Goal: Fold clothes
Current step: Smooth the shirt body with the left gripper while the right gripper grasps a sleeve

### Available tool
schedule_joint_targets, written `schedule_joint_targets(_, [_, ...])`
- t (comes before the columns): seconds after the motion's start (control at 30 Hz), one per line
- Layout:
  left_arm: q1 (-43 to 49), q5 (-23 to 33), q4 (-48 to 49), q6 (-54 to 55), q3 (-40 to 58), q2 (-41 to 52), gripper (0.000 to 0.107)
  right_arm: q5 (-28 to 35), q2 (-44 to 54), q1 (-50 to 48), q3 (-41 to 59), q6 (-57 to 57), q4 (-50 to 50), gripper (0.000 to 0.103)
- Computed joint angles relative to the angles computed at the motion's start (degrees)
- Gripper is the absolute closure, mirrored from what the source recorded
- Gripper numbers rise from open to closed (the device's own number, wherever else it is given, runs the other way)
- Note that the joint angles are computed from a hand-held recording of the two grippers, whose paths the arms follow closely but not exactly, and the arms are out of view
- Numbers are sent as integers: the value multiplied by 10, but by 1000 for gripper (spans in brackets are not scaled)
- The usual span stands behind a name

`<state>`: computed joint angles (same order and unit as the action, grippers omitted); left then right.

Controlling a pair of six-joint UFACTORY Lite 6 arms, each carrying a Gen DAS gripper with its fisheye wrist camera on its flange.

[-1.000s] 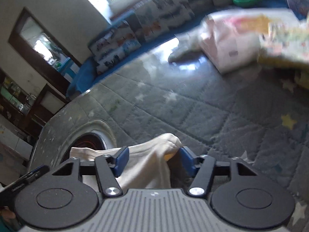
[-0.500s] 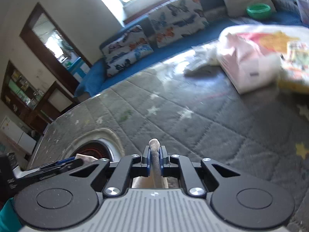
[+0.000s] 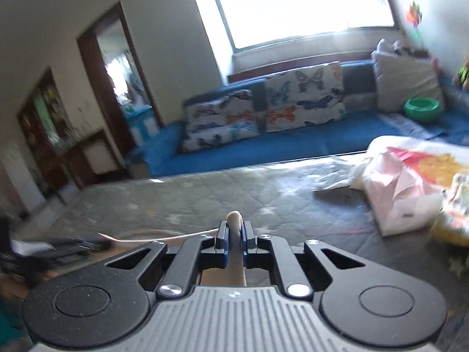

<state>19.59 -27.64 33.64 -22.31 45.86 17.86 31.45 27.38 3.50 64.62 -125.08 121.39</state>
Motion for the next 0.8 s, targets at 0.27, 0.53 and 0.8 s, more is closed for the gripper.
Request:
schedule_joint_targets(0.27, [33,5,-12,7,-12,-3,62,-32,-20,-10,-19,52,-66,67])
schedule_joint_targets(0.53, [66,-47,262,-209,-201,-230,51,46,-221,-93,-232,145,-255,58])
schedule_joint_targets(0.8, [55,-61,460,-400,-412,-522,33,82,-510,-164,-482,159,-354,51])
